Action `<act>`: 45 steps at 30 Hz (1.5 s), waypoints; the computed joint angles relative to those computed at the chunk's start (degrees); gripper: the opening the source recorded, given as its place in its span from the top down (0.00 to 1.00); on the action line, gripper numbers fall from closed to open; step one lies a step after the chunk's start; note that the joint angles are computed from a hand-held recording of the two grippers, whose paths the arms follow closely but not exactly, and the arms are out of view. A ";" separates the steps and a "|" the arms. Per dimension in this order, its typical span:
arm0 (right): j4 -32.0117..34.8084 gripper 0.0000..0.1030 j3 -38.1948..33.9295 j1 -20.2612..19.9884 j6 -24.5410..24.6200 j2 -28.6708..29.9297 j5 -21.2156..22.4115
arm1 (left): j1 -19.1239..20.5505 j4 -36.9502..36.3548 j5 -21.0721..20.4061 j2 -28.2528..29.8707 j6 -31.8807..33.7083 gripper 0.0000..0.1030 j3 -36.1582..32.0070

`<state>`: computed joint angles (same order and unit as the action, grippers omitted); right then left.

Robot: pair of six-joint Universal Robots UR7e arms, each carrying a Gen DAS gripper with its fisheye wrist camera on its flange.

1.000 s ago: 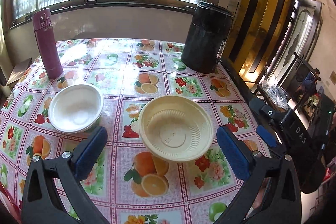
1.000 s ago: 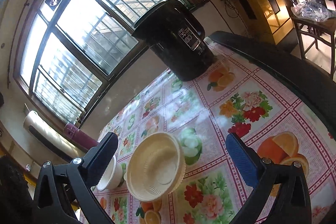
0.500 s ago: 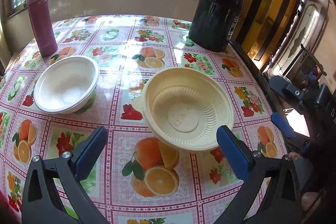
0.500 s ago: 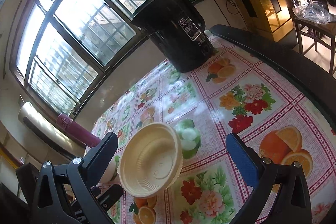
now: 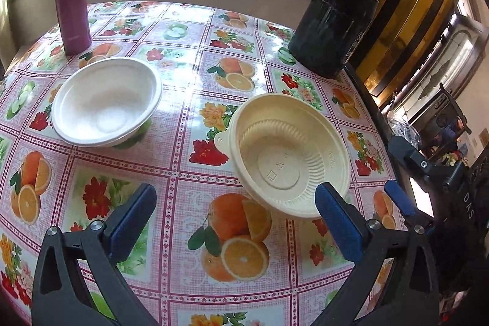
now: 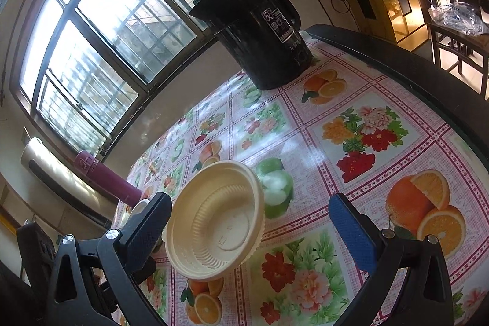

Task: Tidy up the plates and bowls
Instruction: 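Move both grippers toward the second cream bowl beside the black kettle, then position both open grippers around the rim of the second cream bowl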

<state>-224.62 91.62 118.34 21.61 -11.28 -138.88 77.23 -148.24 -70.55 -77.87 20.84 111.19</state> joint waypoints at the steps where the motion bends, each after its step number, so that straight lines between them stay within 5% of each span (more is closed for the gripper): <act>1: -0.10 0.00 0.15 -0.03 0.23 -0.09 0.17 | 0.09 0.20 -0.05 0.19 0.04 0.00 -0.11; 16: -1.97 0.00 1.73 -1.02 1.32 -0.50 4.40 | 1.44 -0.94 2.15 2.91 -0.05 0.00 -2.03; 23: -2.79 0.00 2.83 -2.36 3.15 -0.71 9.43 | 2.22 1.85 -1.80 3.03 0.77 0.00 -3.17; 36: -3.71 0.00 2.92 -4.99 5.32 -0.22 17.22 | 4.67 11.72 -6.64 5.69 -8.38 0.00 -9.14; 45: -3.03 0.03 4.06 -6.35 7.09 -0.75 20.00 | 2.06 14.02 -2.67 7.65 -10.35 0.00 -11.71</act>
